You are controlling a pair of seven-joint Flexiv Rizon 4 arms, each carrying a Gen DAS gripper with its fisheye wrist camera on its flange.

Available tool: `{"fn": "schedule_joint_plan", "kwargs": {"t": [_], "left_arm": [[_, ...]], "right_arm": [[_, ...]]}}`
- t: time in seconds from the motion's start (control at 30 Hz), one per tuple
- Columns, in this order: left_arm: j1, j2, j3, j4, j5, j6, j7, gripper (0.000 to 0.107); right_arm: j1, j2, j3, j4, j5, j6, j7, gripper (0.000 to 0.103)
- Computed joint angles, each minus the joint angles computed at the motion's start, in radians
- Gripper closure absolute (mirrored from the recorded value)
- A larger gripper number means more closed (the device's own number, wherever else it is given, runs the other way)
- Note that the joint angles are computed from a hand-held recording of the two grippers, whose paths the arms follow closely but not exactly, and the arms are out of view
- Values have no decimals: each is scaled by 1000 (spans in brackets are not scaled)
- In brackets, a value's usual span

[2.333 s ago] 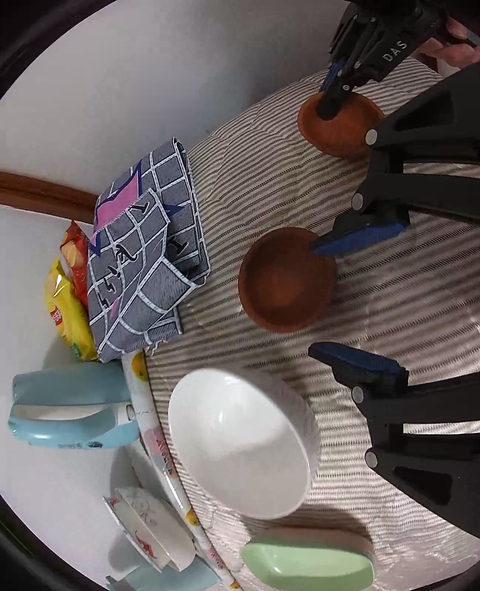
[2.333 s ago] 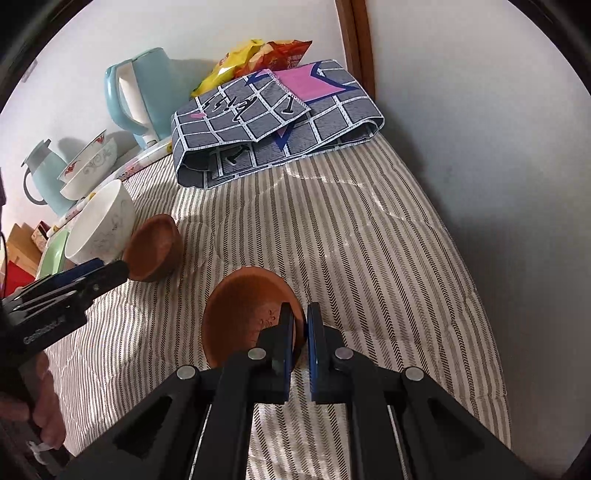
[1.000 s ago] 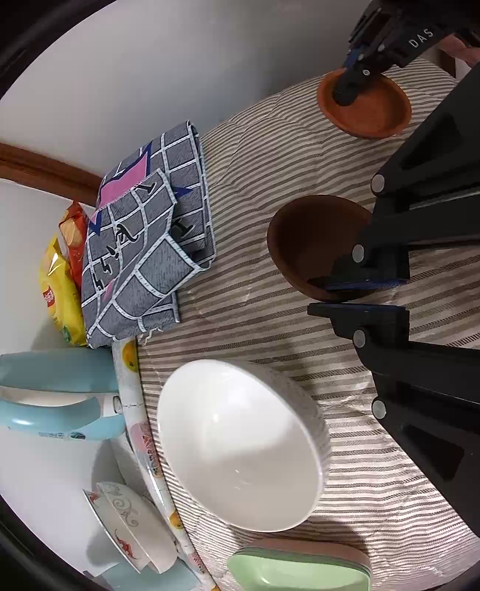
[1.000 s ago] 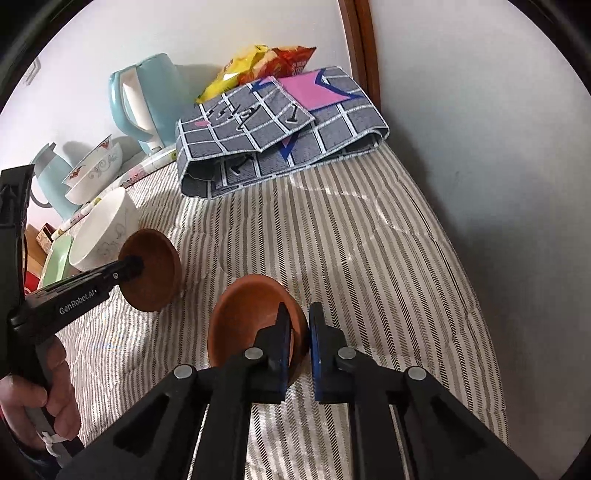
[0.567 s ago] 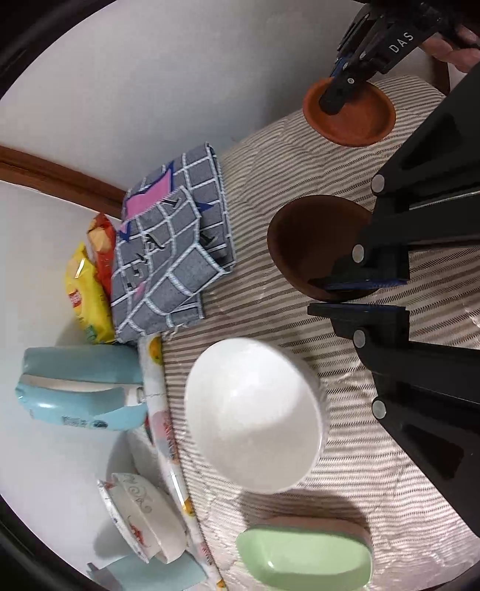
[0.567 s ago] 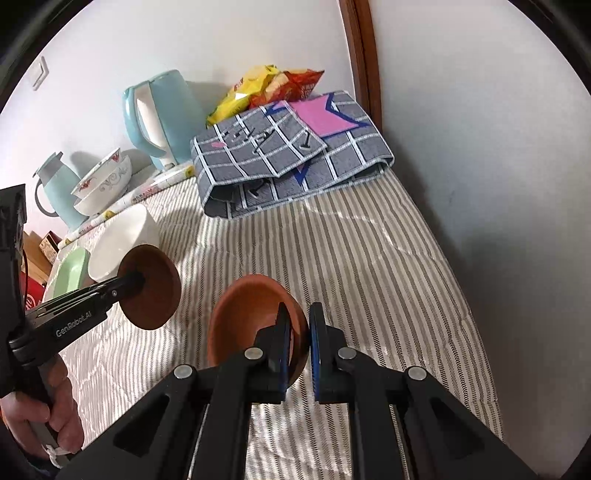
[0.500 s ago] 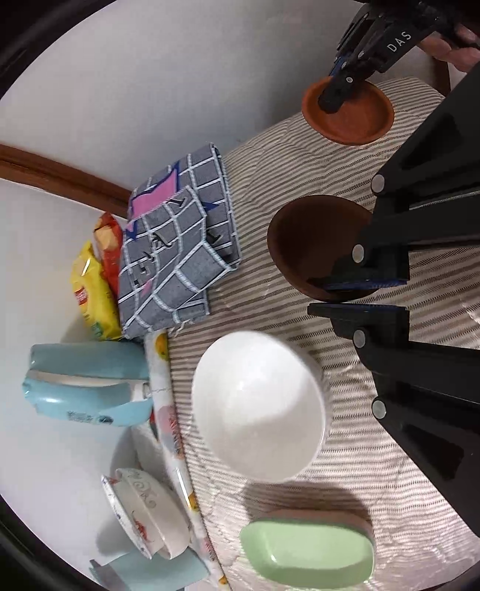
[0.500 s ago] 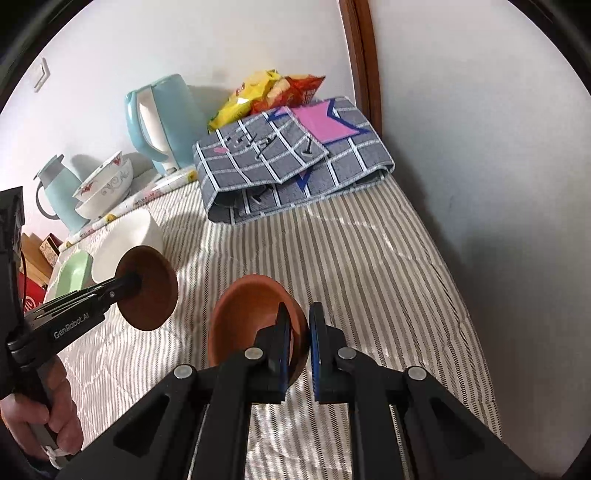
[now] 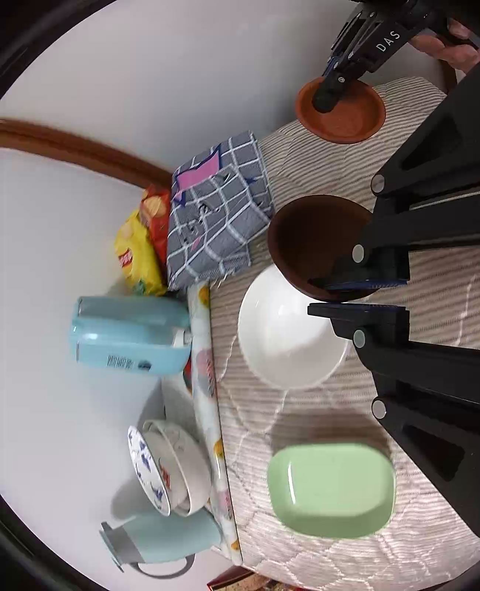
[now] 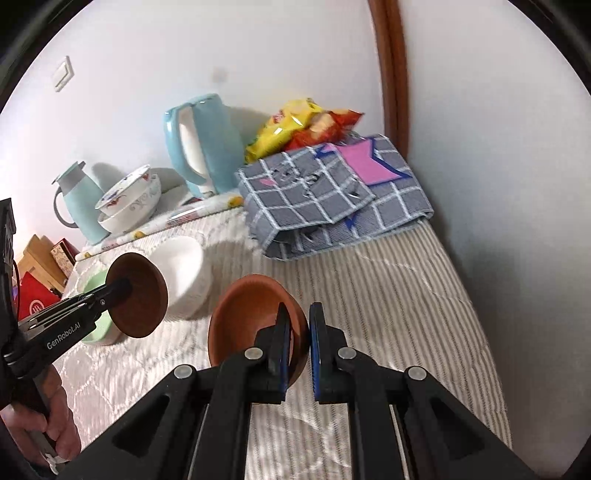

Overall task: Organize plates and bowls
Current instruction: 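Lower the right tool's brown bowl into the large white bowl and open it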

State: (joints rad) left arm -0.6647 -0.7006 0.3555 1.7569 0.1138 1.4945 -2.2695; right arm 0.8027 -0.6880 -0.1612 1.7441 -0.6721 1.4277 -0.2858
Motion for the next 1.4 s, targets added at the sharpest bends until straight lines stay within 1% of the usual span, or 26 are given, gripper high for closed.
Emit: {"fn": "schedule_joint_plan", "kwargs": {"t": [0.27,0.5,0.77,0.97,1.07,1.13,1.4], "left_arm": [[32,29,26,48,3,21,2,100],[74,41,32,79,-15,36,24,100],[132,35,13,102,-60,60,65,100],[174,21,-10,107,-104,74,107,100],[193,16,-25,110,-127,84,129,100],[202,11,-34,113,-142,91,145,100],[249,-7,-78,122,-202,114,210,100]], "right_arm": [[-35,-83,95,-170,49,-74,-96,93],[-53,-180,168,-336,125,-150,-204,93],[-60,-305,233,-547,217,-256,-341,93],[-51,-400,267,-716,283,-357,-451,93],[-29,-457,259,-826,300,-446,-498,93],[-28,-496,279,-897,328,-488,-549,93],[5,-612,266,-1112,402,-633,-621,93]]}}
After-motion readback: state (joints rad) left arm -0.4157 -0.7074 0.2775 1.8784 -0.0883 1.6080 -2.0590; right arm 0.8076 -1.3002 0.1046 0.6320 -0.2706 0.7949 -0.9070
